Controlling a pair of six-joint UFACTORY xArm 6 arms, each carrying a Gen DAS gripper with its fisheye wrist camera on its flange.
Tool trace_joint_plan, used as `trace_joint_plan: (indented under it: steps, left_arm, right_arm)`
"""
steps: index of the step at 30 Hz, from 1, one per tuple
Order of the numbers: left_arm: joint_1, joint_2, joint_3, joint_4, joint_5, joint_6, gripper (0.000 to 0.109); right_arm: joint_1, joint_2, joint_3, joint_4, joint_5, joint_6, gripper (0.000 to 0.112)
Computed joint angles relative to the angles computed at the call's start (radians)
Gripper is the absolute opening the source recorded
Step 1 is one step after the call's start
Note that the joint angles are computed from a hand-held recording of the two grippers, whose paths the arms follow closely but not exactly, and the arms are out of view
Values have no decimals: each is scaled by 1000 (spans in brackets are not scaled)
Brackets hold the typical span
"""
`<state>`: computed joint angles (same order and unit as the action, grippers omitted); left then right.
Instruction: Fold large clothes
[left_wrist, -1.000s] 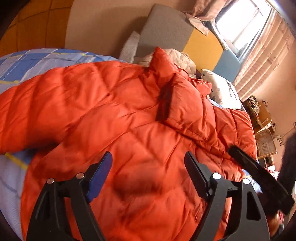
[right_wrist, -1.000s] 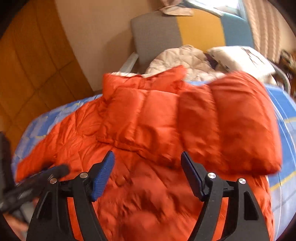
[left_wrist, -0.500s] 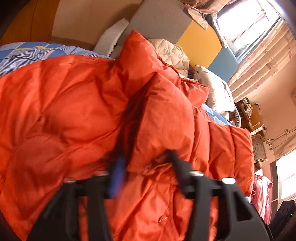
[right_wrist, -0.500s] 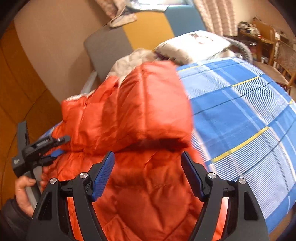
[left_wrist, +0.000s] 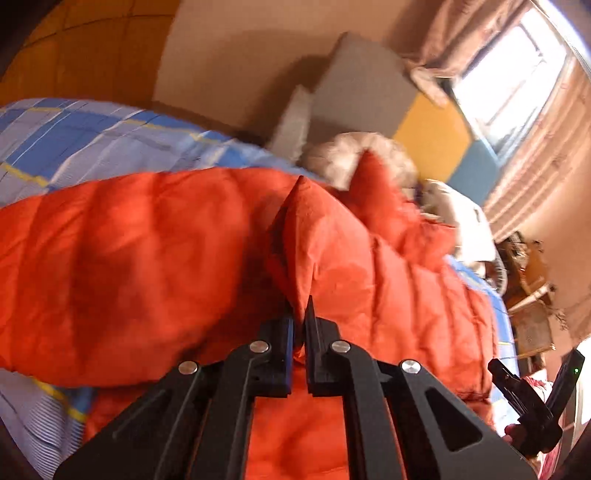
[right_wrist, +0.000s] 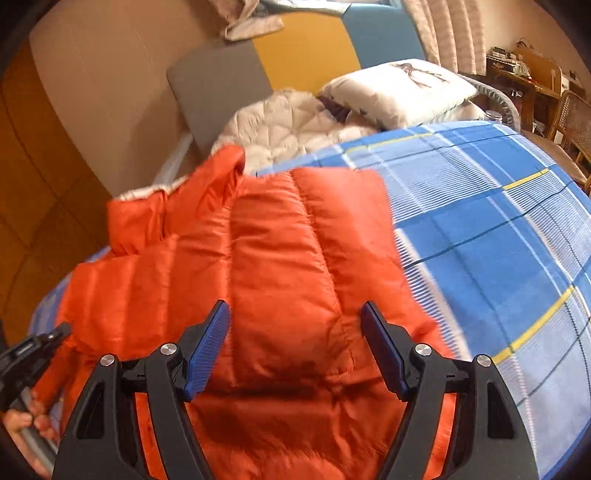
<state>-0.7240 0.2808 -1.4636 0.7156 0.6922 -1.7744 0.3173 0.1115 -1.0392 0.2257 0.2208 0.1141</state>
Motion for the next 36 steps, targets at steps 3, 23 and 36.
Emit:
trace_joint_plan:
  steps: [3,23,36]
  left_arm:
    - [8,4,22,-44,18,47,4]
    - [-177,-416,473,117,273,-446,60]
    - [-250,-941,964,52,526,-909,65]
  right_arm:
    - [6,59,-44,-226,39,178,74]
    - [112,-190,226,-378,-45,295,80]
    - [152,-270,323,-514,-29,430,80]
